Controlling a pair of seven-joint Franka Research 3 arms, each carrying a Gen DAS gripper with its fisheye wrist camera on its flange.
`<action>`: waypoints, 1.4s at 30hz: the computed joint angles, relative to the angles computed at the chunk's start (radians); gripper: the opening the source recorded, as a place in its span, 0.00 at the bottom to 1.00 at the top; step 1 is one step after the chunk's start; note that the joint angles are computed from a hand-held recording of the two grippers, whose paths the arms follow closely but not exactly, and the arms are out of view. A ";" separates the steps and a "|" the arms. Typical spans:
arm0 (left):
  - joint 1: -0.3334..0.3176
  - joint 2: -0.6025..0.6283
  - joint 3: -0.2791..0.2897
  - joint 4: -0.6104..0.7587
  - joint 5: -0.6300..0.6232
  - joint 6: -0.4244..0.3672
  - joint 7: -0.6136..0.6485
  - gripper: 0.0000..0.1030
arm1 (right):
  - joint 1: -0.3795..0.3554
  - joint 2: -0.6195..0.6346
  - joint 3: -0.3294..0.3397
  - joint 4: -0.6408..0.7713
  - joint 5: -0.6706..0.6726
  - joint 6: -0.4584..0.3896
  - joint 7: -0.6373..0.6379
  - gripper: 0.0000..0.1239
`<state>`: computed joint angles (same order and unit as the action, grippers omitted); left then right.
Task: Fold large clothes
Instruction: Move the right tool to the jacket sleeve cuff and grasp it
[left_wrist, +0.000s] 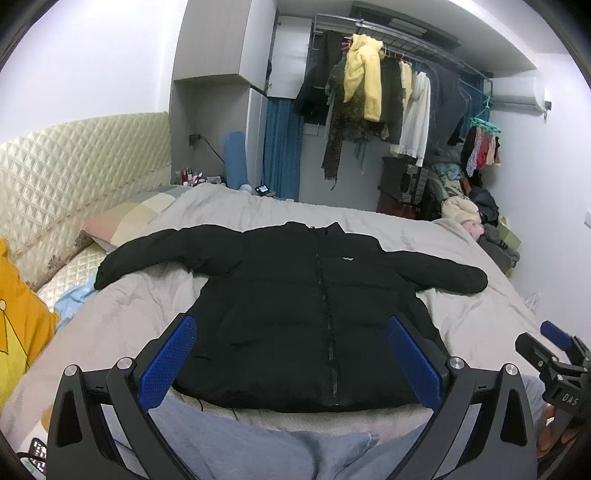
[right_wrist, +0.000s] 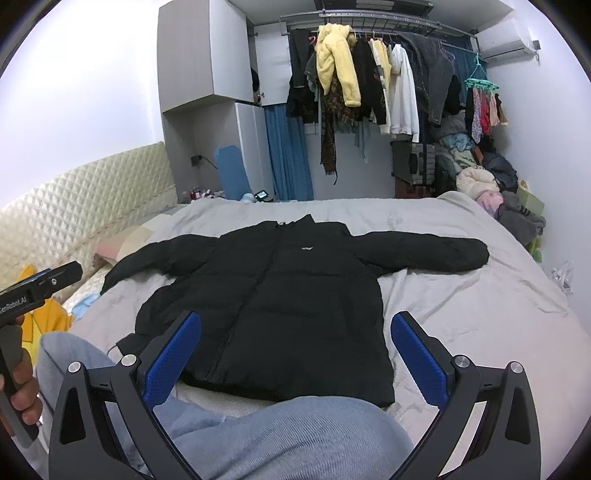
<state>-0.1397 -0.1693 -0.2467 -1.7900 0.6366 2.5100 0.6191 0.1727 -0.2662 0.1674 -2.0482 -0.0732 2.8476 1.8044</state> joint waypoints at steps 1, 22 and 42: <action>0.001 0.006 0.005 0.001 -0.009 0.012 0.004 1.00 | 0.000 0.008 -0.002 0.006 0.002 -0.001 -0.002 0.83; 0.002 0.259 0.087 0.237 -0.058 0.055 0.116 1.00 | 0.023 0.244 -0.092 0.209 -0.010 0.030 0.031 0.83; 0.059 0.638 0.154 0.539 -0.302 0.141 0.332 1.00 | 0.033 0.668 -0.203 0.673 -0.052 0.066 0.060 0.83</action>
